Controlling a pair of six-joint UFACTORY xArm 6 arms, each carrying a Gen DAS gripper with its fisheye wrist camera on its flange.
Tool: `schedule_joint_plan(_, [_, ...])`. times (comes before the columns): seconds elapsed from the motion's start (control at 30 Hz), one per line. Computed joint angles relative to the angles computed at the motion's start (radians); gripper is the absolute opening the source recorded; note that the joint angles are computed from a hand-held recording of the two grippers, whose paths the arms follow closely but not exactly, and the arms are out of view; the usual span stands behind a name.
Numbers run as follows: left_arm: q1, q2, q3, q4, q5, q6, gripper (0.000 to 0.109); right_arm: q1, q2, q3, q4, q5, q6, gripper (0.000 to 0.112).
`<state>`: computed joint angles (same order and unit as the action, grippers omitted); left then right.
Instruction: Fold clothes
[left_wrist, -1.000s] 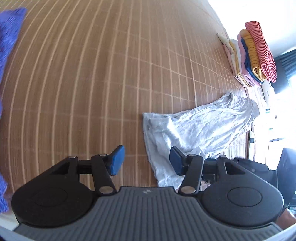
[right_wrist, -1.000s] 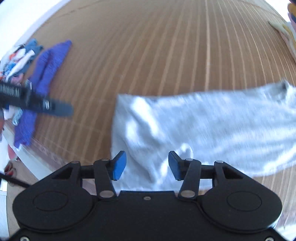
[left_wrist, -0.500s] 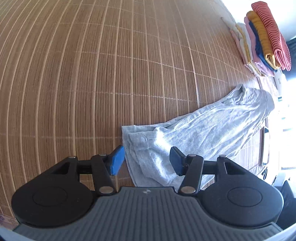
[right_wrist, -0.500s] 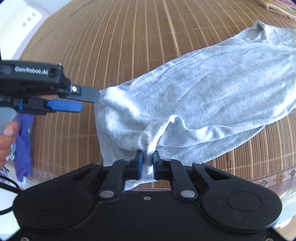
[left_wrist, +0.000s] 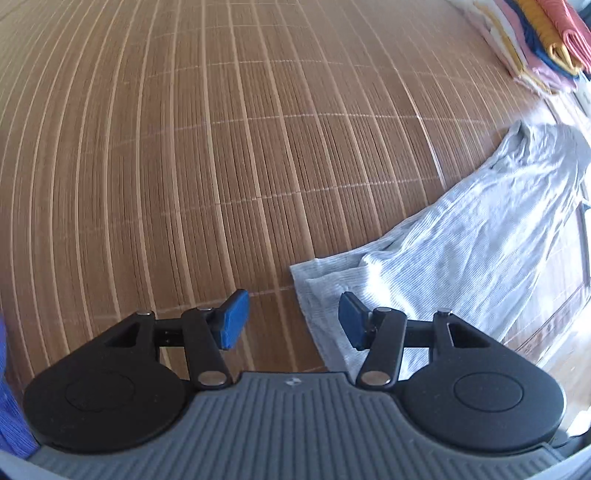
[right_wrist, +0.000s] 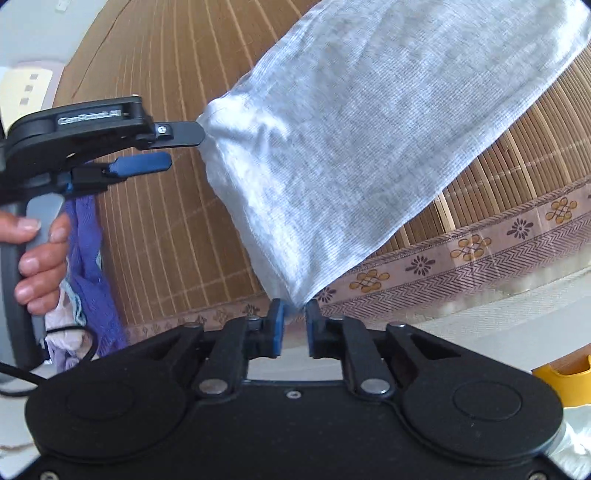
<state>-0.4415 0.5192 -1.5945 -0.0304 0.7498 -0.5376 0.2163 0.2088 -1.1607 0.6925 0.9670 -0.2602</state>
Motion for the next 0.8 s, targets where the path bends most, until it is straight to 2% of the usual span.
schedule_joint_plan(0.07, [-0.004, -0.006, 0.009, -0.036, -0.040, 0.078, 0.060, 0.003, -0.020, -0.005, -0.023, 0.001, -0.029, 0.024])
schedule_joint_plan(0.17, [-0.024, 0.019, -0.040, -0.004, -0.023, 0.149, 0.060, 0.016, -0.038, -0.019, -0.075, -0.042, -0.067, 0.034])
schedule_joint_plan(0.33, [-0.037, 0.091, -0.142, 0.189, 0.105, 0.013, 0.060, 0.036, 0.004, -0.084, -0.125, -0.096, -0.107, 0.041])
schedule_joint_plan(0.5, [-0.030, 0.064, -0.121, 0.283, 0.159, -0.020, 0.062, 0.045, 0.050, -0.118, -0.141, -0.098, -0.134, 0.050])
schedule_joint_plan(0.63, [-0.015, 0.011, -0.059, 0.271, 0.138, -0.023, 0.061, 0.057, 0.055, -0.103, -0.161, -0.102, -0.126, 0.054])
schedule_joint_plan(0.8, [-0.017, -0.010, -0.022, 0.202, 0.046, 0.014, 0.062, 0.060, 0.048, -0.092, -0.143, -0.097, -0.160, 0.068])
